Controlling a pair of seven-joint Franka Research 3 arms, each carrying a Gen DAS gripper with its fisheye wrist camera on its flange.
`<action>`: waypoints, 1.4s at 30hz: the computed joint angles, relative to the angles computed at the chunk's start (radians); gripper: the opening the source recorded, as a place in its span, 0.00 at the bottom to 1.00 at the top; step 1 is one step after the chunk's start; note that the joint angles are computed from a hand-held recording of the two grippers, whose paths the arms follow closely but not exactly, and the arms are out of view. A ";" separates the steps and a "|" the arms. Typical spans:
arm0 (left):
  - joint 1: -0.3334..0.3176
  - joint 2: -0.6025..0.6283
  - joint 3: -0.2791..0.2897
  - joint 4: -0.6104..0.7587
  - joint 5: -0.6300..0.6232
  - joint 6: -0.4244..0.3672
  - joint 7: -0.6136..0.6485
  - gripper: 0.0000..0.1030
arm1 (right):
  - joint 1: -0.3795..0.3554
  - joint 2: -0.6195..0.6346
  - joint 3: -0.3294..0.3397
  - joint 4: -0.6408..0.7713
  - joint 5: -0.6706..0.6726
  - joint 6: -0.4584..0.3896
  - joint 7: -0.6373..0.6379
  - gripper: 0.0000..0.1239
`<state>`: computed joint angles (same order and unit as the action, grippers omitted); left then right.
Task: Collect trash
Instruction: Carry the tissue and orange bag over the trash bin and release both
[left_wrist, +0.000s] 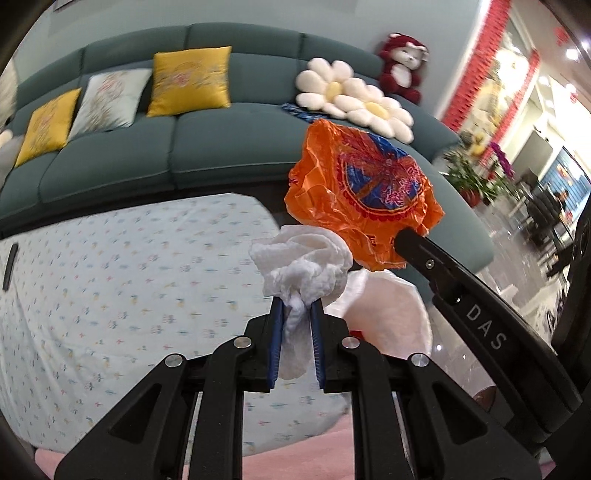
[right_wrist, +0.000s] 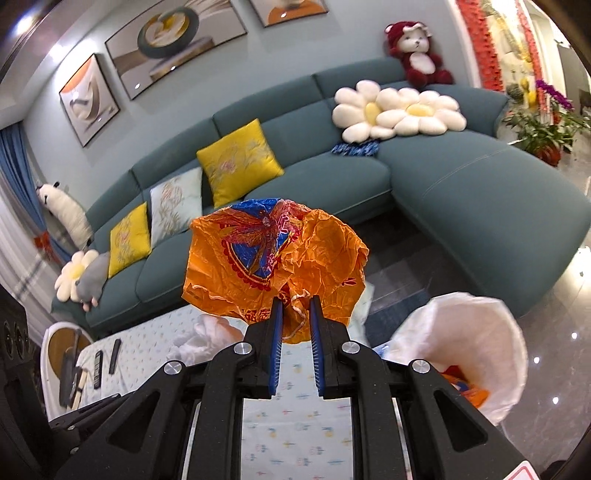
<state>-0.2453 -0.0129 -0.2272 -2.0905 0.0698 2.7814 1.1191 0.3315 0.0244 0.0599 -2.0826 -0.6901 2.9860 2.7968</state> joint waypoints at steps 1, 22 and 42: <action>-0.007 0.007 -0.007 0.011 -0.006 -0.001 0.008 0.14 | -0.005 -0.015 -0.006 -0.016 -0.012 0.005 0.012 0.11; -0.080 0.223 -0.077 0.217 -0.044 -0.040 0.051 0.14 | -0.352 -0.184 0.119 -0.339 0.036 0.134 0.040 0.11; -0.136 0.349 -0.036 0.308 0.115 -0.086 -0.104 0.56 | -0.333 -0.080 0.081 -0.352 0.093 0.115 -0.040 0.33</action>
<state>-0.3814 0.3365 -0.2635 -1.7824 0.1852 2.6958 1.0153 -0.0018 -0.0556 0.1413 -2.4348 -0.5967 3.1008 2.7571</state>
